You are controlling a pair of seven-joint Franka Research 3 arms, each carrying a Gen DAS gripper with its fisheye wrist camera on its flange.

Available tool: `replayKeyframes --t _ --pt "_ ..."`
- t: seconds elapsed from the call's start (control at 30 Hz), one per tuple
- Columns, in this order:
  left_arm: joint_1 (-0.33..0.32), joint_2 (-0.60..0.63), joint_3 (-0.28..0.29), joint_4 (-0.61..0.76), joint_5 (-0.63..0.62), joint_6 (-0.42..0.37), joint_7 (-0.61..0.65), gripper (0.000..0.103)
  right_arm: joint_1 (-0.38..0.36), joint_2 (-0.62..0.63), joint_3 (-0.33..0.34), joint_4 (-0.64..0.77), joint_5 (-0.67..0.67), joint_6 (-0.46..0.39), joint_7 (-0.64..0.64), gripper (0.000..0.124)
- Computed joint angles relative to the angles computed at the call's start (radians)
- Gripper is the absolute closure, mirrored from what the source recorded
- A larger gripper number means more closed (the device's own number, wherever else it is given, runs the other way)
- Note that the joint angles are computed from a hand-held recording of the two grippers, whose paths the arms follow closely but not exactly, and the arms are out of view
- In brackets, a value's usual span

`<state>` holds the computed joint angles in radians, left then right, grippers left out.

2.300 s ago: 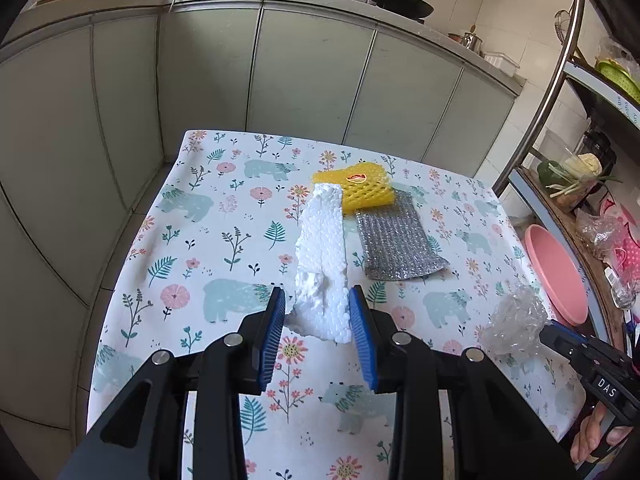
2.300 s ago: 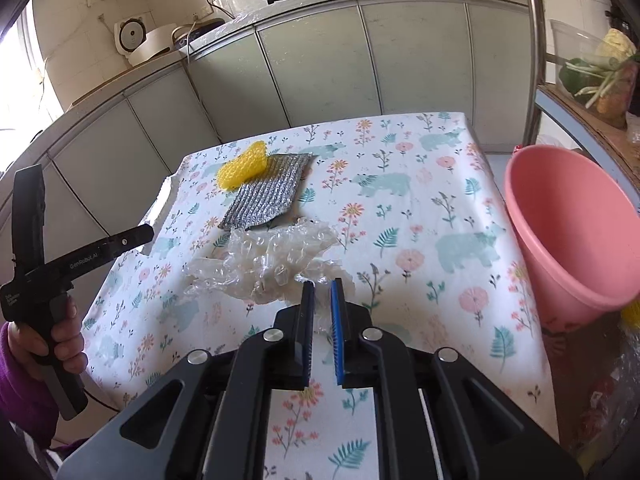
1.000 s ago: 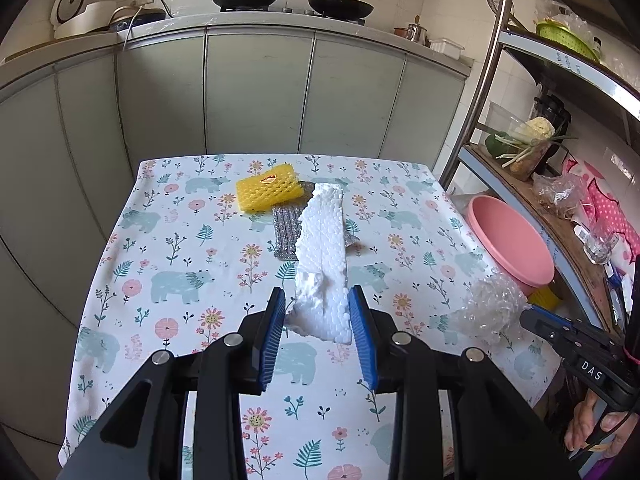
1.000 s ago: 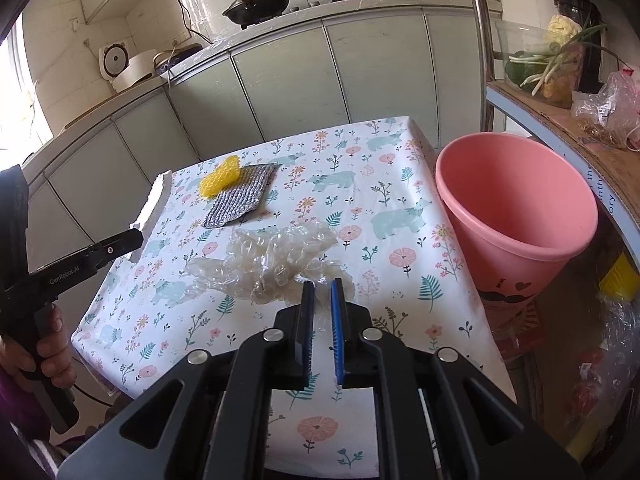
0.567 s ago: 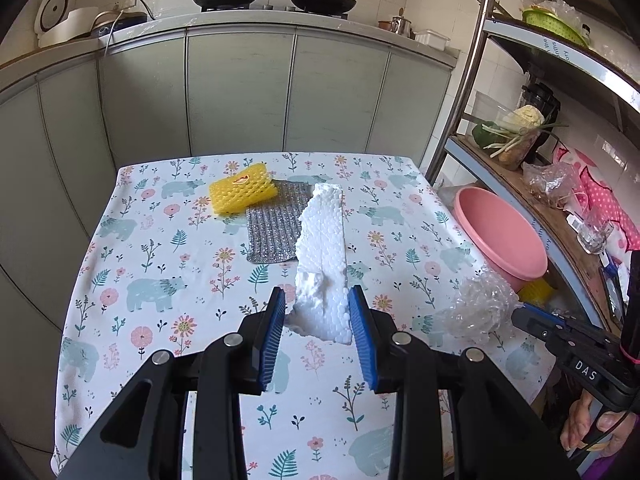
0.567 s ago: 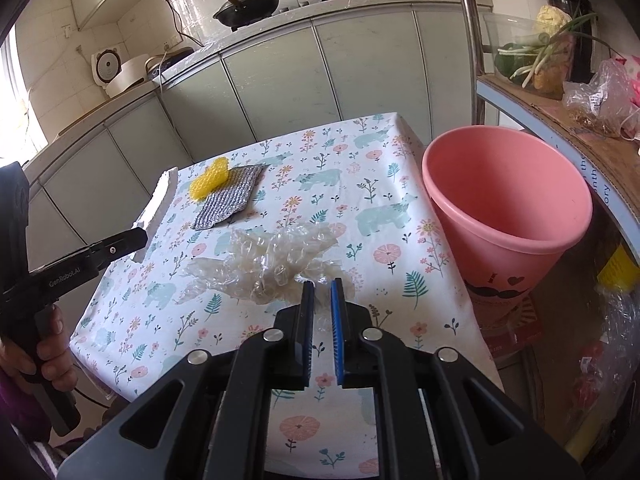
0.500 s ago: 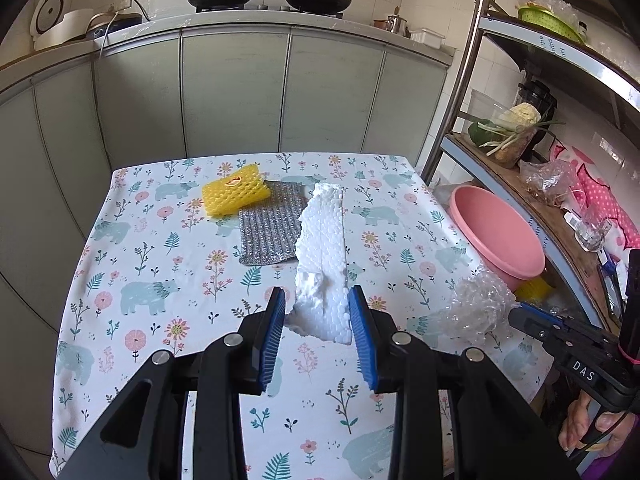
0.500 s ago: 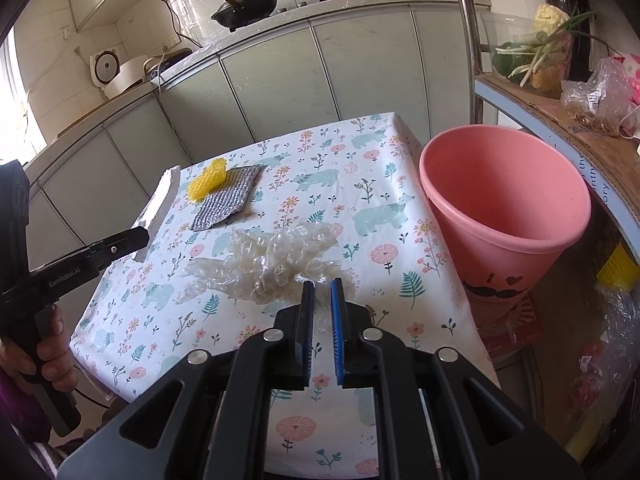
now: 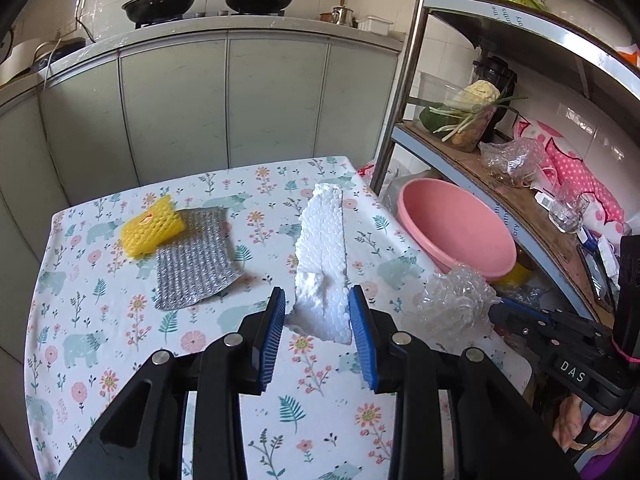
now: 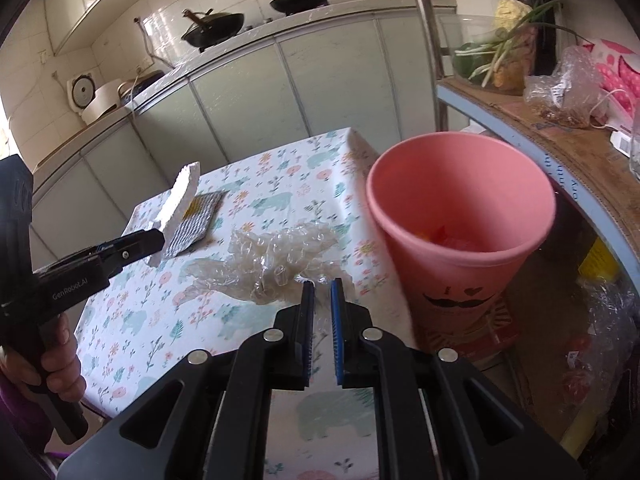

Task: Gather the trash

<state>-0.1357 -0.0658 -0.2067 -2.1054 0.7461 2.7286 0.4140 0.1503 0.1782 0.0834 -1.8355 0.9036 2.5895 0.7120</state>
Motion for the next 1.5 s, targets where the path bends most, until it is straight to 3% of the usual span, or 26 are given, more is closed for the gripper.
replayKeyframes --t 0.63,0.83,1.1,1.4,1.5 --pt "-0.101 0.357 0.034 0.416 -0.181 0.021 0.312 0.070 -0.054 0.155 -0.001 0.183 -0.098 0.109 0.180 0.115" --pt "-0.105 0.481 0.020 0.558 -0.313 0.044 0.438 0.070 -0.060 0.227 -0.003 0.262 -0.183 0.145 0.287 0.115" --pt "-0.132 0.654 0.027 0.779 -0.417 -0.002 0.535 0.070 -0.048 0.324 -0.032 0.361 -0.354 0.152 0.467 0.115" --pt "-0.142 0.728 0.042 0.847 -0.476 -0.013 0.565 0.068 -0.073 0.398 -0.007 0.444 -0.418 0.113 0.531 0.115" --pt "-0.124 0.735 0.022 0.851 -0.509 -0.019 0.583 0.065 -0.062 0.403 -0.020 0.450 -0.446 0.108 0.552 0.113"
